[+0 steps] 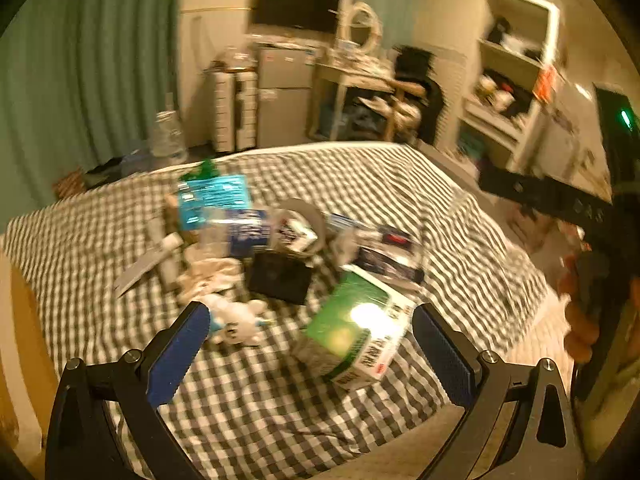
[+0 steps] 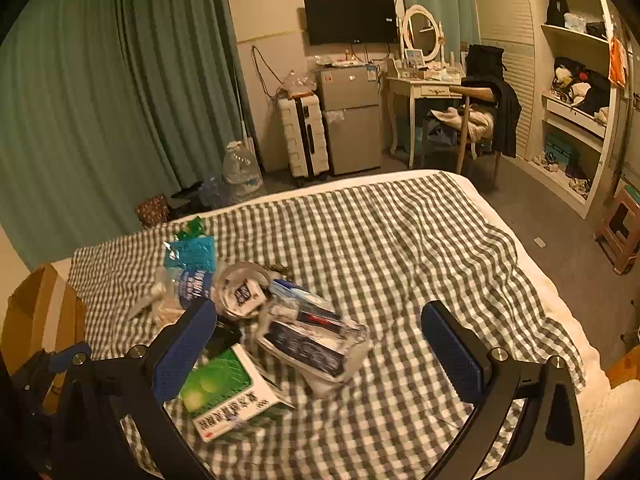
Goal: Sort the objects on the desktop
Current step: 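Grasp the green-and-white medicine box with the left gripper while the right grasps the wrapped bag, then carry the medicine box and wrapped bag to the cardboard box with both grippers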
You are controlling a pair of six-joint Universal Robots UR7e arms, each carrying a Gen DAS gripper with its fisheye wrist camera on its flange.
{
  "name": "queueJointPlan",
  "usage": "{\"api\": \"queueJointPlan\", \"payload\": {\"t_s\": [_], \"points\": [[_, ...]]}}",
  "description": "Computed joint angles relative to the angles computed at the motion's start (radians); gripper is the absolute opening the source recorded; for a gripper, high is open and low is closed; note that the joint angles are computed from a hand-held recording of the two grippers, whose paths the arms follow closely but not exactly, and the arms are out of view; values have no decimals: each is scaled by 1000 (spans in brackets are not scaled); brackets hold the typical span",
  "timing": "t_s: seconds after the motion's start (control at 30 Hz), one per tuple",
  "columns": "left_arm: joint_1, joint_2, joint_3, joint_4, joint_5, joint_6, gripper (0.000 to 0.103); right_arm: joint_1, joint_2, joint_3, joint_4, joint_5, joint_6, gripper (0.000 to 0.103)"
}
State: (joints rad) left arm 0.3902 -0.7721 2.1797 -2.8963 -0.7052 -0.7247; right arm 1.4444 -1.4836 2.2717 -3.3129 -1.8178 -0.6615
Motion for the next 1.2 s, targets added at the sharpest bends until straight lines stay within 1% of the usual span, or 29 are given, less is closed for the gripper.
{"api": "queueJointPlan", "payload": {"t_s": [0.03,0.13,0.17,0.2,0.27,0.3,0.33,0.4,0.43,0.5,0.57,0.6,0.67,0.73,0.83,0.93,0.97,1.07,1.13,1.2], "points": [[3,14,-17,3,-18,39,103,-5,-2,-3,9,-6,3,103],[31,72,-77,-9,-94,208,103,-36,-19,-17,73,14,24,103],[45,91,-97,-11,-119,253,103,-44,-21,-19,78,18,31,103],[57,109,-116,0,-131,274,103,-53,-24,-22,85,24,38,103],[80,140,-152,37,-131,295,103,-71,-30,-30,112,47,43,103],[91,154,-166,54,-119,294,103,-75,-28,-31,114,50,47,103],[103,169,-173,42,-121,302,103,-81,-24,-32,115,55,53,103],[136,178,-183,22,-176,322,103,-90,-15,-36,124,59,66,103],[156,190,-198,41,-202,323,103,-91,-8,-39,127,56,69,103],[180,213,-224,92,-208,311,103,-90,11,-44,124,41,67,103],[197,223,-230,88,-222,315,103,-88,22,-49,130,33,66,103],[203,222,-221,69,-225,315,91,-87,31,-52,137,31,65,103],[210,206,-192,19,-222,291,89,-84,50,-63,150,22,59,103],[200,182,-148,-36,-182,244,88,-79,76,-75,162,13,45,103],[161,143,-90,-83,-74,168,86,-60,134,-93,149,-29,4,103],[132,119,-77,-9,44,88,84,-49,182,-114,145,-44,-42,103],[129,113,-69,-8,61,73,83,-48,193,-126,163,-45,-49,103],[121,97,-44,-29,84,33,83,-36,237,-175,205,-79,-77,103],[125,91,-47,-26,78,14,83,-32,260,-207,256,-87,-104,103],[133,79,-36,-49,78,12,83,-31,287,-236,309,-106,-110,103]]}}
